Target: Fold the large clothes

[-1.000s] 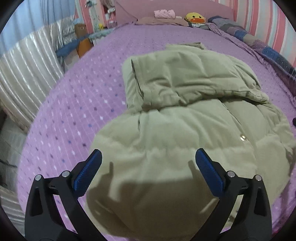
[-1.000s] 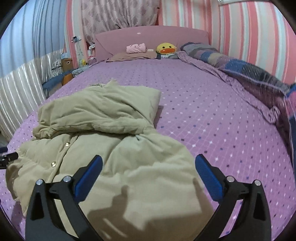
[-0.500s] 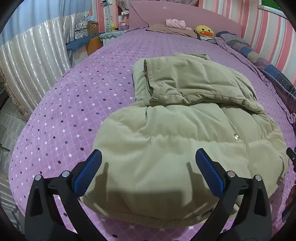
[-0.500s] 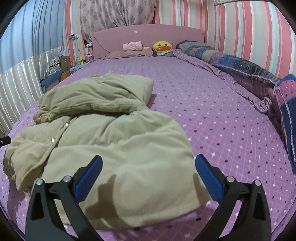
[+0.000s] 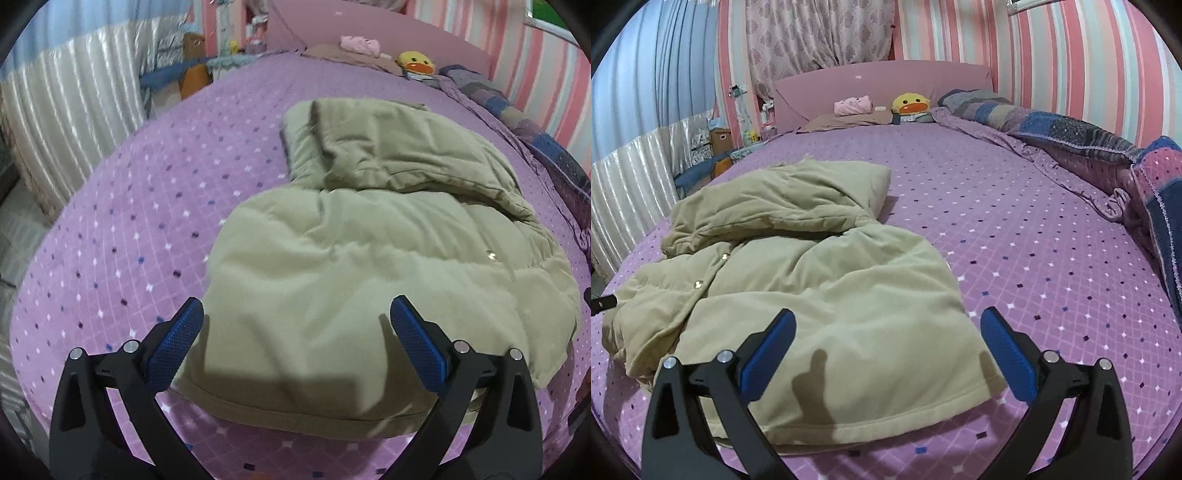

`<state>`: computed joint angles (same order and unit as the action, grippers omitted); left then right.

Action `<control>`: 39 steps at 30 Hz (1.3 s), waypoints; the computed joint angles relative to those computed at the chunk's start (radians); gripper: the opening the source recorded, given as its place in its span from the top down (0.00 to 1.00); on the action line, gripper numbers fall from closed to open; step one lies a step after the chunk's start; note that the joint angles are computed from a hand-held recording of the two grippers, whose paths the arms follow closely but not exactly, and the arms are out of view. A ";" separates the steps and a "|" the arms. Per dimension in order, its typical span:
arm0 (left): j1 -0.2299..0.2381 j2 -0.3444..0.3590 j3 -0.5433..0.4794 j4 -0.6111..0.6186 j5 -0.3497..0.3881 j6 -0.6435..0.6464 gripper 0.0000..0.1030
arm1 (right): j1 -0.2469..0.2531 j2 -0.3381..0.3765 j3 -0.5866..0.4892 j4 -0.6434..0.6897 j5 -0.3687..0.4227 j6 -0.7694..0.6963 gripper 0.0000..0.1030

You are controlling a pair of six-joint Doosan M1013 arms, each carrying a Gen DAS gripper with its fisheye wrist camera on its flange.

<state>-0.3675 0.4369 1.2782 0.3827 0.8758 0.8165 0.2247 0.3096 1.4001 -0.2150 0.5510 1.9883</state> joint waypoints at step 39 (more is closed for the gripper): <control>0.048 0.029 0.082 -0.097 -0.070 0.139 0.03 | -0.103 0.040 0.031 0.346 0.080 -0.262 0.03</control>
<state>-0.3197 0.4656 1.3603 0.2854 0.8058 0.9556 0.1221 0.3495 1.4313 0.1310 0.6305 1.7264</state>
